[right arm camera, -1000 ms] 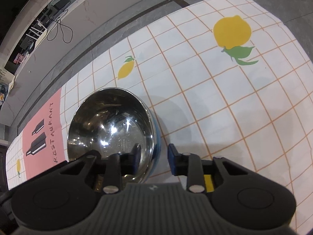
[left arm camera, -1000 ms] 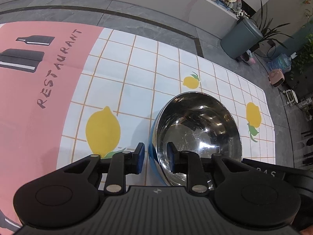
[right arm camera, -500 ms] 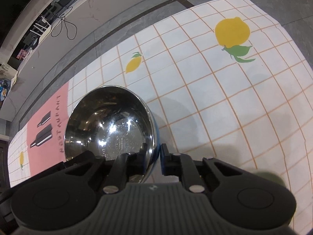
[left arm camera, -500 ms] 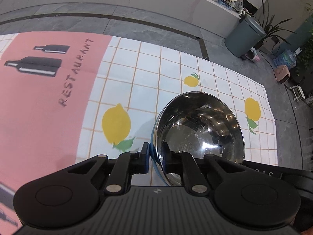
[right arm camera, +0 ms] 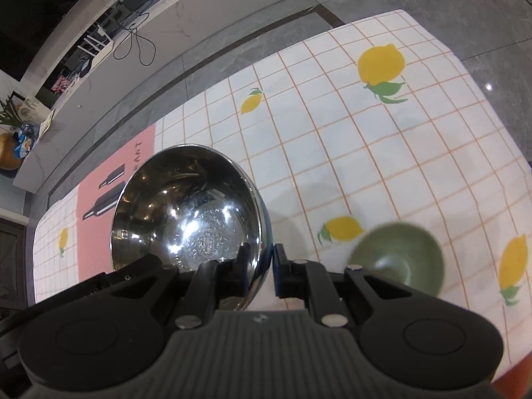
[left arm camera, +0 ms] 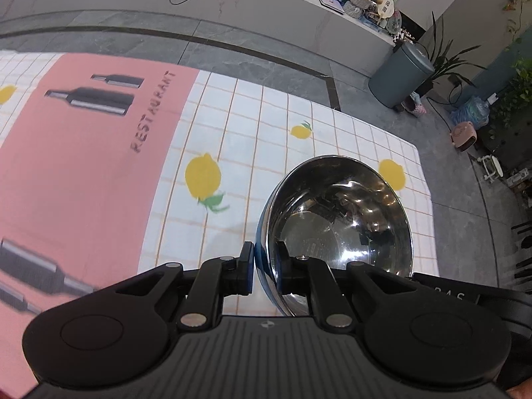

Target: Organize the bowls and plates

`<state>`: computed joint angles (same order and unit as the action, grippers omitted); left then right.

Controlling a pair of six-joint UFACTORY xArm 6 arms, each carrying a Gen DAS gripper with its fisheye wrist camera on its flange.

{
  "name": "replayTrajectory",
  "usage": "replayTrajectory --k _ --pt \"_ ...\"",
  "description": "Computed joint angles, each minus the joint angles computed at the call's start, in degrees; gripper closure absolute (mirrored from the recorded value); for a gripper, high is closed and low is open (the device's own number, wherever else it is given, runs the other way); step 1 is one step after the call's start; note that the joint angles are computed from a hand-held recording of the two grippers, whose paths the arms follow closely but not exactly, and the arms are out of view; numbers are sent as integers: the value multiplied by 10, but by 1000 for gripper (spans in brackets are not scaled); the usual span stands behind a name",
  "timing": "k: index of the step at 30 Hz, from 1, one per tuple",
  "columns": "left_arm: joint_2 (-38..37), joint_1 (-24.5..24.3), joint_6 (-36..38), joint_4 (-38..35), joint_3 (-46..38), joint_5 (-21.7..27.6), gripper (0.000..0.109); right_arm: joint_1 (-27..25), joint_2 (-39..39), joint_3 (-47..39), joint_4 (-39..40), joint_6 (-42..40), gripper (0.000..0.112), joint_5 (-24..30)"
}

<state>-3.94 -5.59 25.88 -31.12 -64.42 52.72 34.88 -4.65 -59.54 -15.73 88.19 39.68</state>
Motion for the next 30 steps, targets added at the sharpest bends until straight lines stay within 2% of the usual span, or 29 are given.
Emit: replayTrajectory --k 6,12,17,25,30 --pt "-97 25 15 -39 76 1 95 46 -58 22 -44 43 101 31" --pt "-159 61 27 -62 117 46 95 98 -101 29 -90 78 101 76" --pt "-213 83 43 -70 156 62 95 136 -124 37 -102 93 101 104" --pt "-262 116 70 -73 190 110 94 189 -151 49 -115 127 101 137" --pt "-278 125 82 -61 211 130 94 206 -162 72 -95 133 101 132"
